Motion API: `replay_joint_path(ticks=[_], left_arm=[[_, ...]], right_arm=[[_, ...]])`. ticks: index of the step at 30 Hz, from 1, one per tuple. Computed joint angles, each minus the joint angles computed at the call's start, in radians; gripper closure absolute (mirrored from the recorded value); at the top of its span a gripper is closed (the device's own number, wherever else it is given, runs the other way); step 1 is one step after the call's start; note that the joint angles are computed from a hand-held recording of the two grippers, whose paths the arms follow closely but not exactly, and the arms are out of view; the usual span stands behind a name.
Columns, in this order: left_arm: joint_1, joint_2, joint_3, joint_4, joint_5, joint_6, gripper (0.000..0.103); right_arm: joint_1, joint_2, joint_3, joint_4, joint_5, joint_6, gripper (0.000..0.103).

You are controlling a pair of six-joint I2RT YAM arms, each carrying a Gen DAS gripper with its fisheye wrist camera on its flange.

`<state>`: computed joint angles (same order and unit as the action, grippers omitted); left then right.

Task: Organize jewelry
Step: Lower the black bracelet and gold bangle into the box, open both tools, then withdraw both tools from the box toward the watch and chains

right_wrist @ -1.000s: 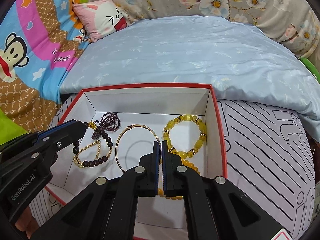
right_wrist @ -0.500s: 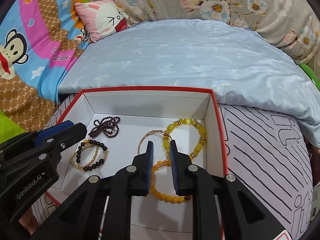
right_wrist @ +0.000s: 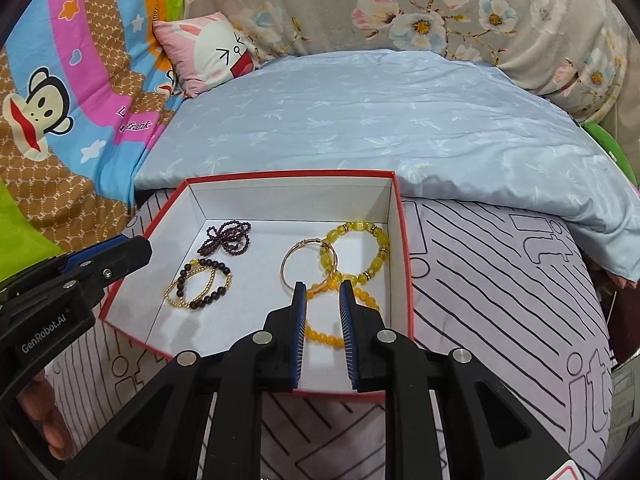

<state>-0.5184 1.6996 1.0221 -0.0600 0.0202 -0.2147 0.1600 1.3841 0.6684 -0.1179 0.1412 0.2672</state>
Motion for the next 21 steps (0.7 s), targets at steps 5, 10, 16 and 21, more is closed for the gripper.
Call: replay_joint_path(ticks=[5,10,16,21], left_arm=[[-0.012,-0.097,-0.083,-0.008,-0.006,-0.008,0.079],[-0.028,-0.184,-0.162,-0.021,-0.019,-0.018,0.079],[-0.064,-0.282,-0.248,-0.046,-0.040,-0.048,0.079],[-0.107,-0.345,-0.325,-0.059,-0.056,-0.075,0.079]], right_arm=[[0.017,-0.135,-0.074,-0.062,0.018,0.021,0.085],[0.037,-0.264,-0.138,-0.134,0.037,0.045,0.085],[0.087,-0.429,-0.211,-0.241,0.069,0.098,0.085],[0.151,-0.554,-0.263,-0.340,0.108,0.163,0.085]])
